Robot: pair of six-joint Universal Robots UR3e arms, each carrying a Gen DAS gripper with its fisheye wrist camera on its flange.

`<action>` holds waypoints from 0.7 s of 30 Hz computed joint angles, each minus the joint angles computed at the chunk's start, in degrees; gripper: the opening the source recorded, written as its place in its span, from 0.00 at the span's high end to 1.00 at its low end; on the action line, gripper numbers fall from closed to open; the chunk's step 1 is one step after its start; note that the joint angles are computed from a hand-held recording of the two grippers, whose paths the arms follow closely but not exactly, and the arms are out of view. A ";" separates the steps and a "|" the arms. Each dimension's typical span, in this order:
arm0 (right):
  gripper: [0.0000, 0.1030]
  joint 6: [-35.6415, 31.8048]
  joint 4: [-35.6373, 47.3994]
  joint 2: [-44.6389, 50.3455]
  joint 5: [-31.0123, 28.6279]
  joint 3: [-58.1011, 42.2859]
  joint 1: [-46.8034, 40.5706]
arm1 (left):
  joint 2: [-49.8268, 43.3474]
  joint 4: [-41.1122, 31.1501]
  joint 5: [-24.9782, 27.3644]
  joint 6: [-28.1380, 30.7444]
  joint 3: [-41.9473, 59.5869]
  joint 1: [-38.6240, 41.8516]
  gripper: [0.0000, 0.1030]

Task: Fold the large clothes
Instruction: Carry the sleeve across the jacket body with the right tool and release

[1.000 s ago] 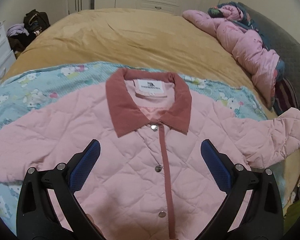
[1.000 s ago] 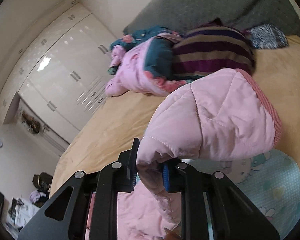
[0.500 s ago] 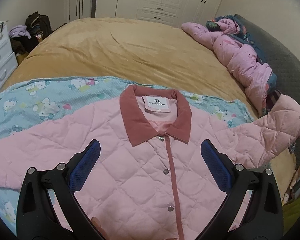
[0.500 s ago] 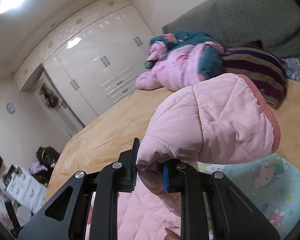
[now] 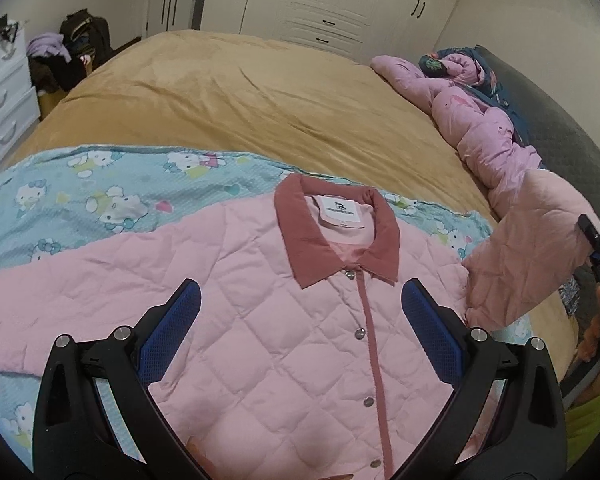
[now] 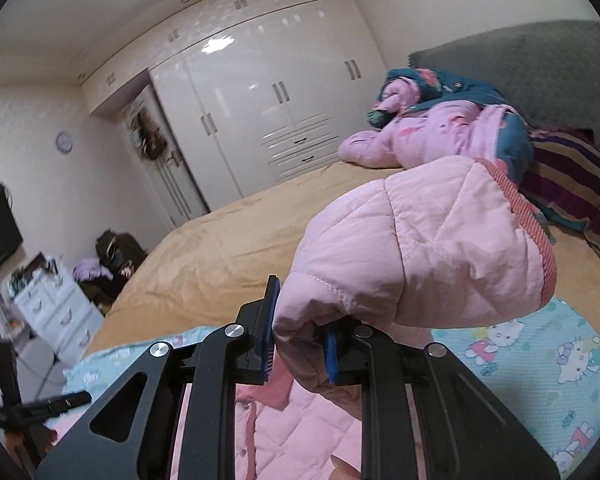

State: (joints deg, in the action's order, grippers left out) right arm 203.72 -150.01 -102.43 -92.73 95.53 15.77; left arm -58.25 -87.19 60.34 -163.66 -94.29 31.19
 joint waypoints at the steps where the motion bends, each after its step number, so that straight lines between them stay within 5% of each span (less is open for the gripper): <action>1: 0.82 0.33 0.02 1.72 -1.15 -1.49 1.68 | 0.30 -0.85 -0.57 1.07 0.04 1.30 0.09; 10: 0.82 -0.37 -1.21 15.65 -9.61 -9.48 15.32 | 4.93 -14.66 -6.88 15.79 0.72 16.10 0.09; 21: 0.82 1.96 -2.17 30.72 -11.88 -14.70 25.36 | 5.52 -13.55 -7.55 17.31 -5.92 15.77 0.09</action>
State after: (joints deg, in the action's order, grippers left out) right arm 205.68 -152.18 -71.70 -104.60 80.84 41.14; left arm -52.73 -100.74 52.79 -146.35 -100.22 46.96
